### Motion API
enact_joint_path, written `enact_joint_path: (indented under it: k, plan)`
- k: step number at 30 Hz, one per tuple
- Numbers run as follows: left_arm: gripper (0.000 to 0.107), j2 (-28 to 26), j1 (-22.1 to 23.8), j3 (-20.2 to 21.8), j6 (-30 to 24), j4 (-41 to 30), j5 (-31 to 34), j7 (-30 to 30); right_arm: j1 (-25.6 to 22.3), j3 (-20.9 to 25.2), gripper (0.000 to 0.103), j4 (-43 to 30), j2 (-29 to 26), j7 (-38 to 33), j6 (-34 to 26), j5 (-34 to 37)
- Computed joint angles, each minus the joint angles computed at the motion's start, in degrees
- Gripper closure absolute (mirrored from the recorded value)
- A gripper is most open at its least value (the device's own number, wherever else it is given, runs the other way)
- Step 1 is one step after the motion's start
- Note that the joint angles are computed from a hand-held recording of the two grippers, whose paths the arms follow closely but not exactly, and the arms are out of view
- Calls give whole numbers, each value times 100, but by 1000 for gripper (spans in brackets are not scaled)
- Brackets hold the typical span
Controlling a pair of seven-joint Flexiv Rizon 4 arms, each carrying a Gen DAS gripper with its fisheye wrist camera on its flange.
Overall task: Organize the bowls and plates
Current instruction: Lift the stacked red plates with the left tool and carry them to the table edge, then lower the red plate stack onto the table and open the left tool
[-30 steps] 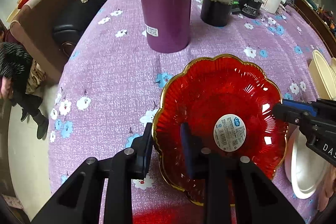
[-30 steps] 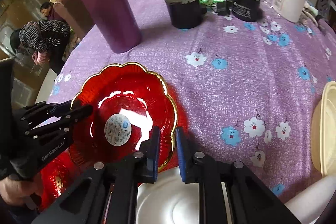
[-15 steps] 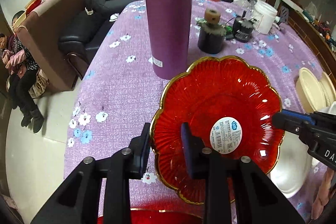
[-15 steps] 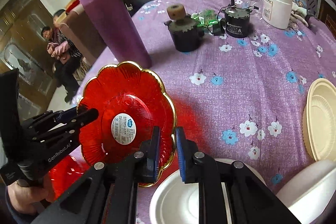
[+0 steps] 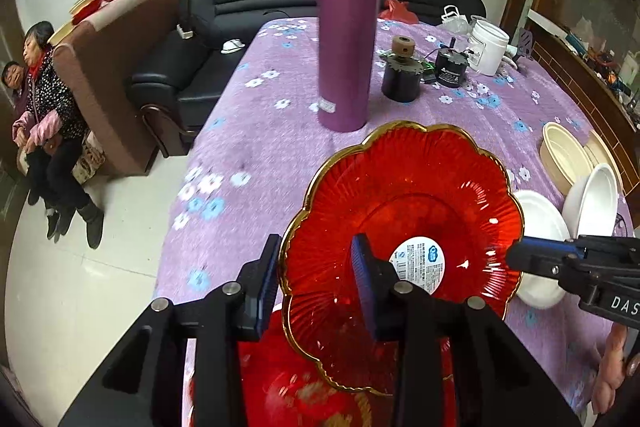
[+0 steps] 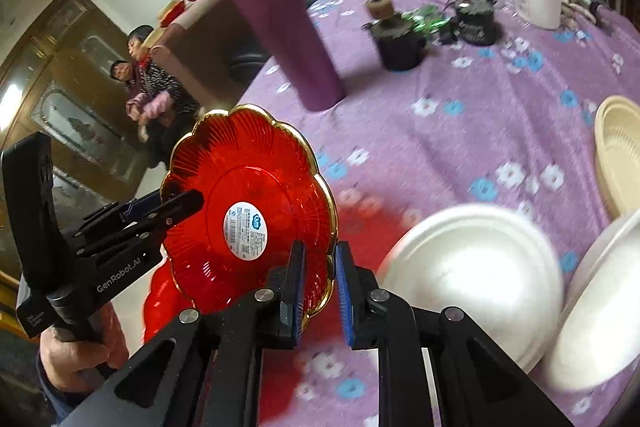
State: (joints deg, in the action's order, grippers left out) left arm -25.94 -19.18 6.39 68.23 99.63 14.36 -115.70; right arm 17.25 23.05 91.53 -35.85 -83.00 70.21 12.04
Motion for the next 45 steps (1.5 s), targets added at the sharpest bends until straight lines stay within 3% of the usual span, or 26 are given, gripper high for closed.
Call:
enact_joint_path:
  k: [9,18,31,38,42,45]
  plan:
    - [74,632,17,105,152,1023,311,-374,-37,463,86,310,113,-473,59,400]
    - [73,701,95,90,242,1506,596,-742,294,320,85,441,47,-532,-57,237]
    - [73,661,-245,437,353,1482,1694,-1973,993,-350,84,844,-29,49,555,-934]
    - [68,698,-741,650,-299,1049,3073,-3211,1748,-1246,84,1322,35,840,1191,-2034]
    - [63,730,-805,522,-670,907,3666,-3678,1925,-1498,84,1399,-22,1193,1319,-2471]
    - [60,717,-758,360,-886,818,3962,-3868,1816,-1377,84,1403,-50,1329,1308,-2650]
